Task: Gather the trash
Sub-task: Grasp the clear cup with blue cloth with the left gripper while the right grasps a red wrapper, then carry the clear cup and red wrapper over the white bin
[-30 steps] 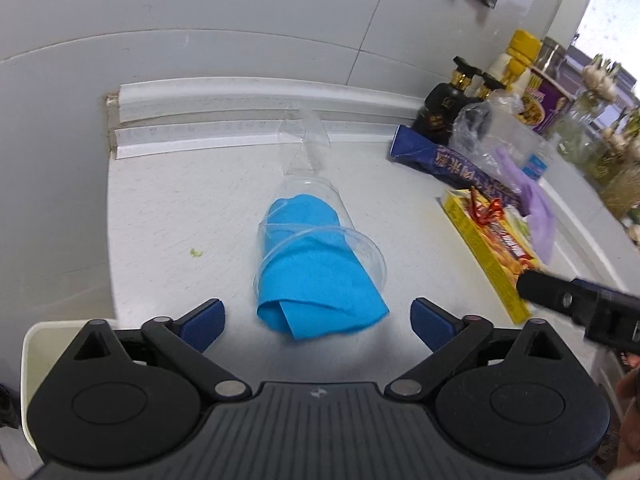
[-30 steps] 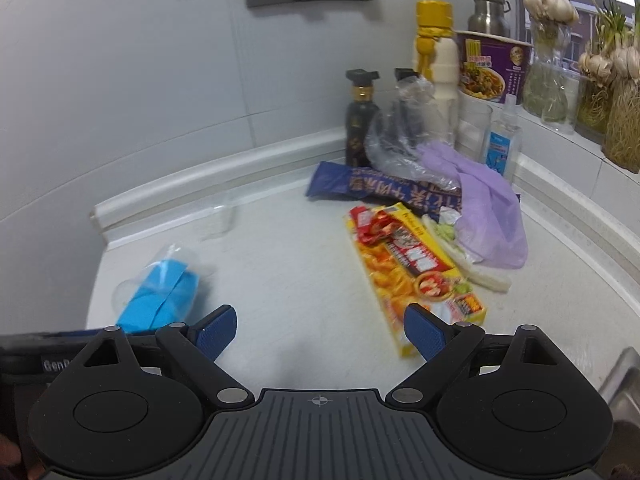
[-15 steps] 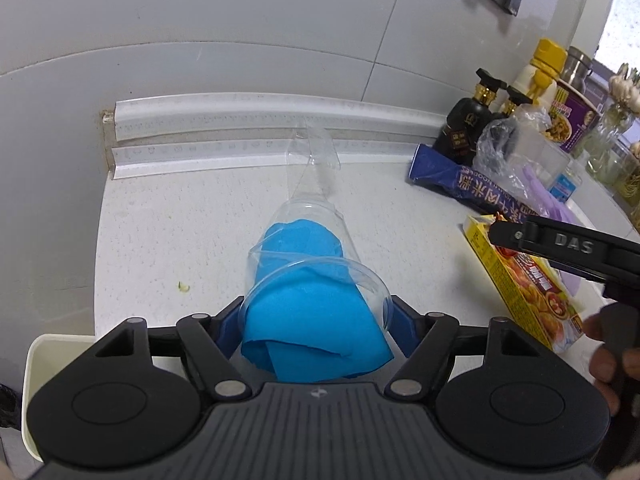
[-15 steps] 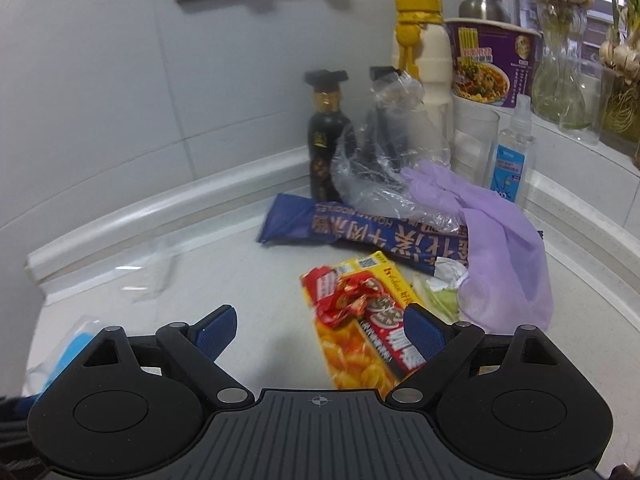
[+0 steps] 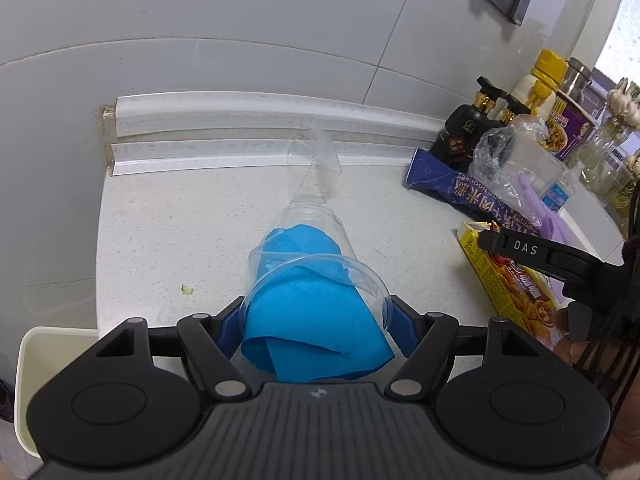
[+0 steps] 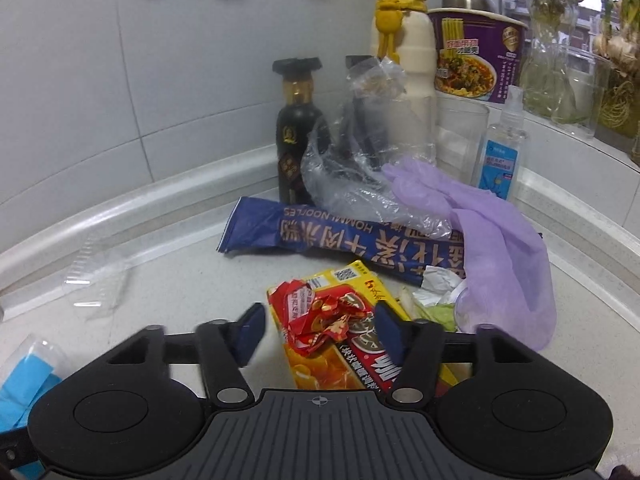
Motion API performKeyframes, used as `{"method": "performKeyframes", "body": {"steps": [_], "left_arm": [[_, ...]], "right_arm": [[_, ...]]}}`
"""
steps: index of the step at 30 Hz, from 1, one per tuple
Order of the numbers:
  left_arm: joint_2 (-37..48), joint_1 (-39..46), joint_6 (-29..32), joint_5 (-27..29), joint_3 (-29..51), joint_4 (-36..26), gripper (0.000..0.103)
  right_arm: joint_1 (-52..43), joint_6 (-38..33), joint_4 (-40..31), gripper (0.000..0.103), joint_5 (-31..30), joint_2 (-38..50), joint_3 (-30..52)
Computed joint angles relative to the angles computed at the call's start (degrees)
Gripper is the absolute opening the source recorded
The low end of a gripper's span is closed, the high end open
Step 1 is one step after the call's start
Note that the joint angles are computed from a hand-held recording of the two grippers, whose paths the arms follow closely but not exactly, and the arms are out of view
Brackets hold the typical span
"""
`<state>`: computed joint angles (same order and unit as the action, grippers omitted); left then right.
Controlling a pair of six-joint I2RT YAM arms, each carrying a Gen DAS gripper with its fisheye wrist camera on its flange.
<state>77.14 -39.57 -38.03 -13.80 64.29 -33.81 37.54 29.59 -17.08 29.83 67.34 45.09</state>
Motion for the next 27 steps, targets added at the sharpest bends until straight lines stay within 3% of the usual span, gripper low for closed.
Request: {"method": "performKeyframes", "body": {"steps": [6,16,27], "left_arm": [[-1.17,1.41,-0.52,2.29,0.26,-1.6,0.068],[-5.25,4.81,0.81,7.22,-0.05,-3.84,0.068],[-12.34,14.38,4.87,17.15,-0.55,-10.54,0.068]], "right_arm": [[0.53,1.98,-1.58,0.031,0.23,-1.14,0.55],[5.09,8.93,-7.17,0.031,0.75,-3.98,2.49],[19.42,19.61,-14.79,0.031,5.47,-2.57,8.6]]}}
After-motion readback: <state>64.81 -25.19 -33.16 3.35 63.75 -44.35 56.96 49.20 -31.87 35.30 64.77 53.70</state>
